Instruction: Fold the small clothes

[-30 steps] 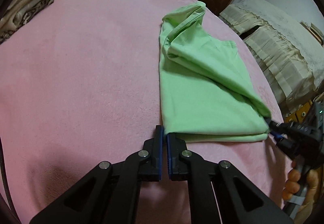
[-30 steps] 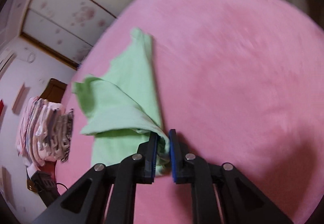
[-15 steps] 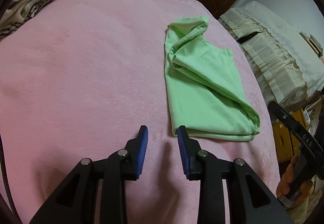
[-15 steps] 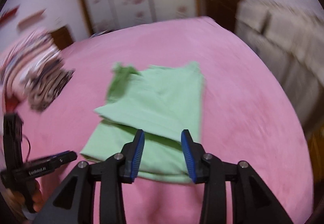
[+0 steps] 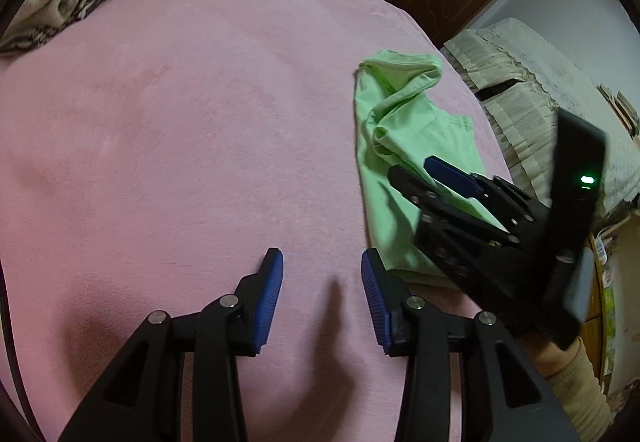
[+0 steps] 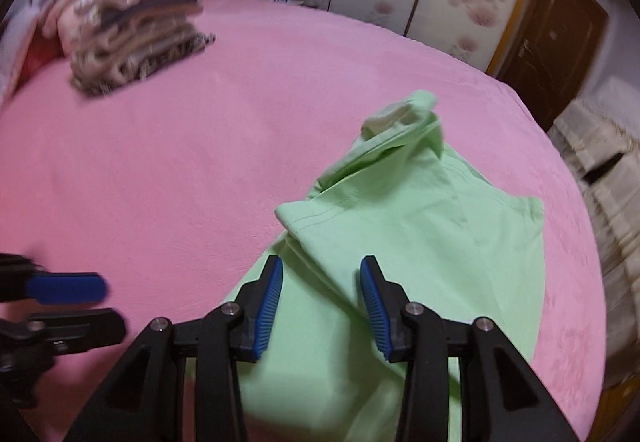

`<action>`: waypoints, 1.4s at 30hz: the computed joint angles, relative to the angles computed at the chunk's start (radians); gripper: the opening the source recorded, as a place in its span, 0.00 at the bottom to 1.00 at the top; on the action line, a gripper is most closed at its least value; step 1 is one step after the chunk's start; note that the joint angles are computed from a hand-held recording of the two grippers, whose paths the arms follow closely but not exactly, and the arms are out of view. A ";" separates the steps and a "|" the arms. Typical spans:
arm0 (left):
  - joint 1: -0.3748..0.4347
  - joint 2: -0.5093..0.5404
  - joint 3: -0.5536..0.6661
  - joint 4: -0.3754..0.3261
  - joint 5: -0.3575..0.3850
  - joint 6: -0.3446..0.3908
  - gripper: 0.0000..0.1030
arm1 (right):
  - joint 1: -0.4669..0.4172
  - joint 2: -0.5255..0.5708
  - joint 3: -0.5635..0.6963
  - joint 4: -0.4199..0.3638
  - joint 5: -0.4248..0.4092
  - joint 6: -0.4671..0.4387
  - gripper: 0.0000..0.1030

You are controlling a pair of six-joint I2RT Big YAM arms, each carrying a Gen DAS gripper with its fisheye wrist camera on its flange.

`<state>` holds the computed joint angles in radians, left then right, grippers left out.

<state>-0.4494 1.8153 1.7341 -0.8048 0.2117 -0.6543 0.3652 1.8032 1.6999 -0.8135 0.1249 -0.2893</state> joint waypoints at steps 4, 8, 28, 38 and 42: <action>0.007 0.005 -0.008 0.017 0.017 -0.008 0.38 | 0.009 0.052 0.050 -0.016 0.071 -0.018 0.22; 0.008 0.005 -0.016 0.031 0.021 -0.001 0.38 | -0.022 0.080 0.128 -0.055 0.029 0.030 0.04; 0.011 0.000 -0.008 0.004 0.021 0.036 0.42 | -0.319 0.188 0.416 -0.211 -0.010 0.448 0.23; -0.055 0.039 0.074 -0.048 -0.012 0.197 0.51 | -0.357 -0.056 0.083 -0.193 -0.175 0.450 0.23; -0.090 0.038 0.076 -0.042 -0.077 0.298 0.51 | -0.355 -0.160 -0.062 -0.167 -0.224 0.488 0.23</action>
